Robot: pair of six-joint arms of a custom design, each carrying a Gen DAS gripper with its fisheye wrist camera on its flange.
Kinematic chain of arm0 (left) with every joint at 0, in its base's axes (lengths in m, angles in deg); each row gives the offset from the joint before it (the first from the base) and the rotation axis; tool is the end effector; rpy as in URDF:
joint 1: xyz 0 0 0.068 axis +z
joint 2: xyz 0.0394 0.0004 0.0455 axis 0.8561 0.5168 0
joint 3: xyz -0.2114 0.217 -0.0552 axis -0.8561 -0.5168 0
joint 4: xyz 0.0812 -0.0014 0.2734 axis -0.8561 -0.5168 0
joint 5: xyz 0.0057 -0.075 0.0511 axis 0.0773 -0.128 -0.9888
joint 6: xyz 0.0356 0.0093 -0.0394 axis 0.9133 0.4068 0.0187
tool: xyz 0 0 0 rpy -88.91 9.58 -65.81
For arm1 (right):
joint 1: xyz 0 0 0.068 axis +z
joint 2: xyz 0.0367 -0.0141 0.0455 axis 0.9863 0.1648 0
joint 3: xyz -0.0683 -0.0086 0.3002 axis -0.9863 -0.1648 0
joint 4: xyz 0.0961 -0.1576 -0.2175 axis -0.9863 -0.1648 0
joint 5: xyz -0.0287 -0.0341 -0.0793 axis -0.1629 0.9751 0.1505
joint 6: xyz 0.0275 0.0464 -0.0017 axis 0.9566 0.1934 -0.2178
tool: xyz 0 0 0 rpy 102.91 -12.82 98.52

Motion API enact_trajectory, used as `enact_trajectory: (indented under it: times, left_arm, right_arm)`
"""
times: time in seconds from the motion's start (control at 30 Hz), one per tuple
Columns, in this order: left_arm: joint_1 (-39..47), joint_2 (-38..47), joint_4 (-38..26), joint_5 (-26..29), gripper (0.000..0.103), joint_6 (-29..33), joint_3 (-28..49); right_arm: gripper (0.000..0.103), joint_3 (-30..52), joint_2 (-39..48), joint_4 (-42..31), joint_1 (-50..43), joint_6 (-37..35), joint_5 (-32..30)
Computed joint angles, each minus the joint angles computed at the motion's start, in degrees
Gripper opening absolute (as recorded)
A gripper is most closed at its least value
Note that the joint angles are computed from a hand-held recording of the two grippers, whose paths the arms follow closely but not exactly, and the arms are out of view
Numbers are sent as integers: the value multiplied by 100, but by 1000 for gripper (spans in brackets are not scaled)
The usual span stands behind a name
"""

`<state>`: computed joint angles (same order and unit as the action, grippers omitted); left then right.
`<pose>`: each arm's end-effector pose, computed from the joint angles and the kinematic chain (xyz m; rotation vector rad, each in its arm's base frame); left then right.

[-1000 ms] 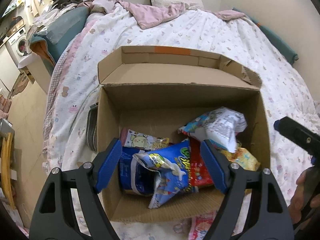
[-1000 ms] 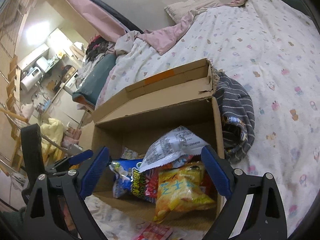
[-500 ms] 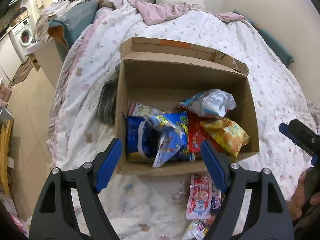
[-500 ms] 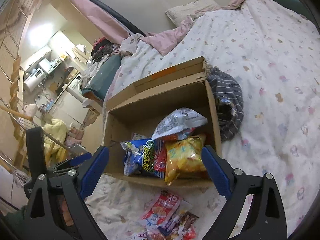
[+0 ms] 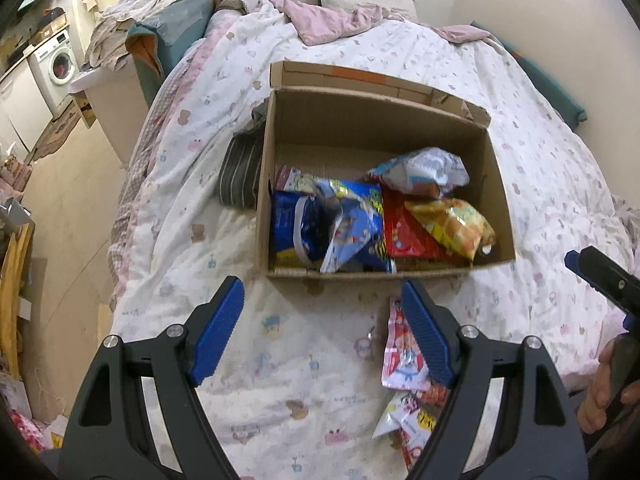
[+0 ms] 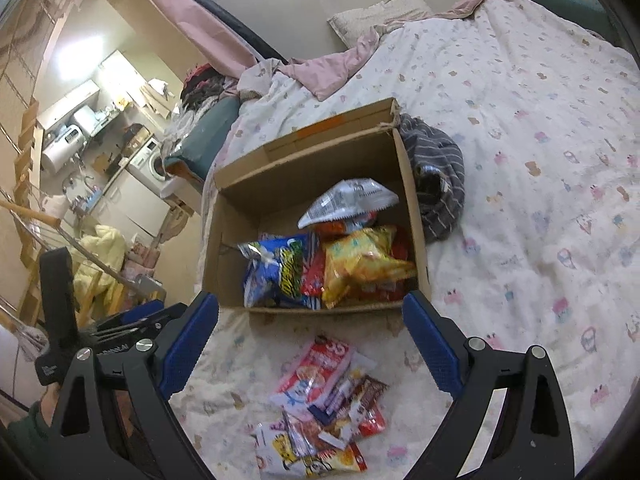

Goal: Organize snacks
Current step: 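Withdraw both grippers from the box back toward the remaining snacks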

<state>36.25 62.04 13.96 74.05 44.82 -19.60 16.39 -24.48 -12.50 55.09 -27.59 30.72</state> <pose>0.1551 -0.0588 0.2516 -0.1548 2.5830 -0.1209 0.1900 -0.0617 0.2404 -0.1351 2.4007 0.7676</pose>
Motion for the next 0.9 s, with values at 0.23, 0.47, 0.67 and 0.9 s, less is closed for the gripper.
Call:
enact_trajectory:
  times: [0.23, 0.47, 0.67, 0.9]
  left_arm:
    - [-310, -119, -181, -60, 78, -337, -157]
    - [-747, 84, -169, -298, 78, -596, -244]
    - [-945, 350, -36, -270, 78, -698, -352]
    - [-828, 525, 5, -99, 78, -635, -438]
  right_arm:
    - [96, -189, -55, -241, -298, -565, 155]
    - [96, -214, 17, -652, -725, -1392, 432]
    - [96, -250, 709, -890, -699, -1742, 838]
    - [95, -583, 1486, -478, 73, -987, 1402]
